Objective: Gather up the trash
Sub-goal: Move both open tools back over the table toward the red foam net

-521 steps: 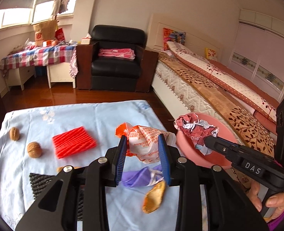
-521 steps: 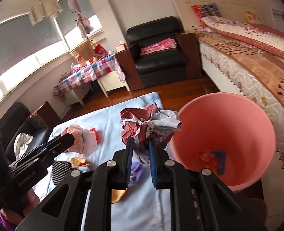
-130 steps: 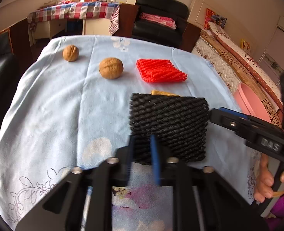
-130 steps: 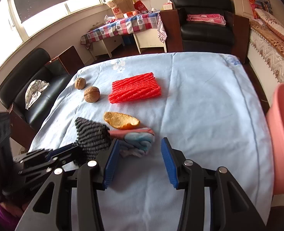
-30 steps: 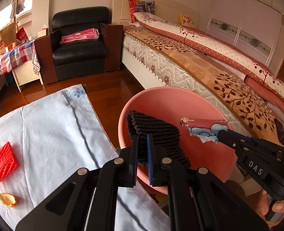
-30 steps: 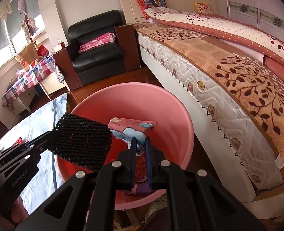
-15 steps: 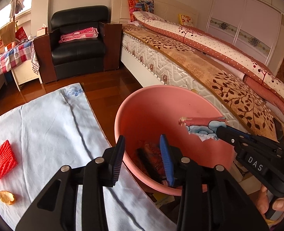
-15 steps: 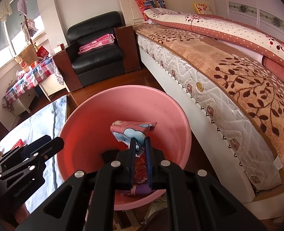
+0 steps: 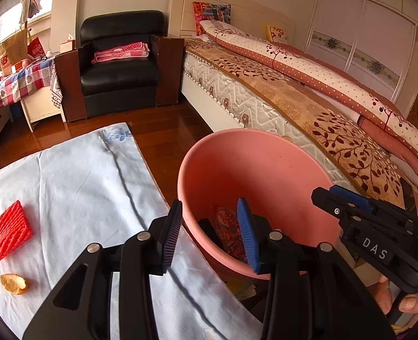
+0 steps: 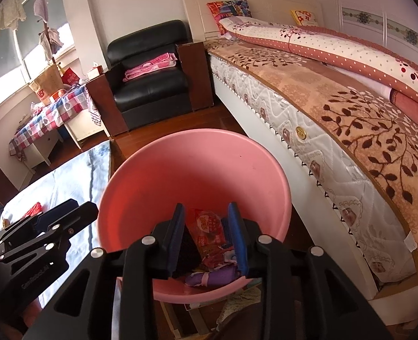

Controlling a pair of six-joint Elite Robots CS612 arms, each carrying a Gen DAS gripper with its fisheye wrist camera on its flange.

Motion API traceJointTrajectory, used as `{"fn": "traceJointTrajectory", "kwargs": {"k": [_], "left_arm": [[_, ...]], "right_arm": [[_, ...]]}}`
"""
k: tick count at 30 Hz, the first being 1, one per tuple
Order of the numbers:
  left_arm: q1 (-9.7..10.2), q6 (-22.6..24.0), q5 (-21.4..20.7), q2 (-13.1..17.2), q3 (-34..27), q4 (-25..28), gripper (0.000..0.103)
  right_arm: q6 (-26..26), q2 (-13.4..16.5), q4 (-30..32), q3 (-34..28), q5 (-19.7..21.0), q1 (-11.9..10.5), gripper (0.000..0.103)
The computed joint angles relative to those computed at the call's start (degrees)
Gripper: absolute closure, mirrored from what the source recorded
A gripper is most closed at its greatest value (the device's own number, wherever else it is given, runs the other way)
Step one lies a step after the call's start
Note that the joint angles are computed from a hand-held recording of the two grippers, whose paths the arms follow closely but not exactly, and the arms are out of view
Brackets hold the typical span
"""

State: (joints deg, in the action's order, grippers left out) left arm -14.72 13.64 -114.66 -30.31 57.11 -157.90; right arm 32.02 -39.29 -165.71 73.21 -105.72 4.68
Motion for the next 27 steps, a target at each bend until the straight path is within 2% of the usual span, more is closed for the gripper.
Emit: {"fn": "traceJointTrajectory", "kwargs": {"k": [13, 20, 27], "left_arm": [[1.09, -0.82, -0.39, -2.12, 3.36, -3.26, 0.063], [2.19, -2.18, -0.56, -3.11, 4.9, -5.02, 0.063], [3.66, -3.37, 0.03, -3.85, 6.3, -7.05, 0.063]], "right_arm": [[-0.79, -0.97, -2.28, 0.95, 0.99, 1.27, 0.071], [-1.78, -1.11, -4.49, 1.01, 1.15, 2.34, 0.071], [-2.2, -0.56, -6.81, 0.51, 3.22, 3.37, 0.071]]}}
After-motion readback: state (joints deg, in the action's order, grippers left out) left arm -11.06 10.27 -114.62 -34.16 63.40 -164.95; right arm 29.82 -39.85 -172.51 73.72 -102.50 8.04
